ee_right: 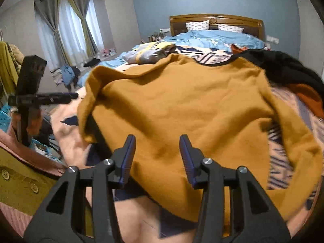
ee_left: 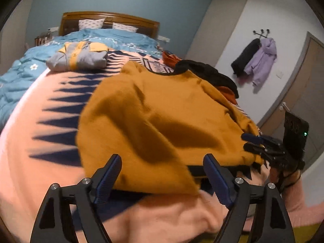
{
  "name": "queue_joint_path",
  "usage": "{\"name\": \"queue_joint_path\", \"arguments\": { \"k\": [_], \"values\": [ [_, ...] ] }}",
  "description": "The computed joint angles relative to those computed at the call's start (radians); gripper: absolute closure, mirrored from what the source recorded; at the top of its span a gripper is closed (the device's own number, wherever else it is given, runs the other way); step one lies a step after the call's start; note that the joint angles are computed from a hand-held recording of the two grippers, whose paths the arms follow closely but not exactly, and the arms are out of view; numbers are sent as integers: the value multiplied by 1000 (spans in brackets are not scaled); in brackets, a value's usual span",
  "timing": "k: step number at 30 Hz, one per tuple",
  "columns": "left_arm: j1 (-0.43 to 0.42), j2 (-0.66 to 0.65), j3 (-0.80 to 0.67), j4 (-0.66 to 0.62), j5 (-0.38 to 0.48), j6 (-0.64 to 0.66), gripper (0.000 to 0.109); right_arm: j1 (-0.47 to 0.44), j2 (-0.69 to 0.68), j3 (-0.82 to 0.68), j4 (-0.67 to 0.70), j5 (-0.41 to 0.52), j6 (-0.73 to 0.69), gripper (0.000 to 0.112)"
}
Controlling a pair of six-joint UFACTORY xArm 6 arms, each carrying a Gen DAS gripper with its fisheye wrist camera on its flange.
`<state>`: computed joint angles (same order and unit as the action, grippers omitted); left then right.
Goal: Fold clothes
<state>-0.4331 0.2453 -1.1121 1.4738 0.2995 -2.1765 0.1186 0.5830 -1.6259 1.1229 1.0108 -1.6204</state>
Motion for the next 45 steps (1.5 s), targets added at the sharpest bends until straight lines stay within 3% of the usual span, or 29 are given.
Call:
{"name": "queue_joint_path", "arguments": {
  "k": [3, 6, 9, 10, 11, 13, 17, 26, 31, 32, 33, 35, 36, 38, 42, 45],
  "values": [
    [-35, 87, -84, -215, 118, 169, 23, 5, 11, 9, 36, 25, 9, 63],
    [-52, 132, -125, -347, 184, 297, 24, 20, 15, 20, 39, 4, 23, 62],
    [-53, 125, -113, -342, 223, 299, 62, 28, 9, 33, 28, -5, 24, 62],
    [-47, 108, -93, -333, 221, 283, 88, 29, 5, 38, 26, -6, 20, 62],
    [-33, 85, -64, -313, 198, 252, 98, 28, 4, 40, 26, -5, 19, 62],
    [7, 32, 4, -238, 128, 148, 100, 27, 0, 44, 30, -2, 17, 62],
    [26, -85, 102, -186, 173, 94, 101, 25, -1, 44, 42, 4, 15, 62],
    [35, -332, 220, -241, 484, 203, 101, 33, -13, 49, 53, 8, -17, 62],
    [100, -293, 177, -350, 576, 356, 94, 44, -30, 74, 44, -3, -49, 50],
    [125, -268, 167, -386, 552, 402, 81, 47, -30, 74, 42, -4, -49, 50],
    [151, -245, 165, -417, 508, 441, 76, 49, -29, 75, 41, -4, -49, 50],
    [177, -209, 165, -452, 455, 462, 49, 50, -22, 70, 40, -8, -38, 50],
    [184, -197, 171, -455, 415, 470, 44, 51, -16, 63, 39, -10, -29, 50],
    [200, -194, 203, -430, 291, 450, 25, 49, -7, 54, 37, -15, -8, 50],
    [222, -161, 215, -185, -26, 324, 23, 41, 4, 41, 48, -12, 30, 50],
    [206, -74, 147, -145, -134, 393, 17, 37, 0, 46, 56, -6, 33, 50]
  ]
}}
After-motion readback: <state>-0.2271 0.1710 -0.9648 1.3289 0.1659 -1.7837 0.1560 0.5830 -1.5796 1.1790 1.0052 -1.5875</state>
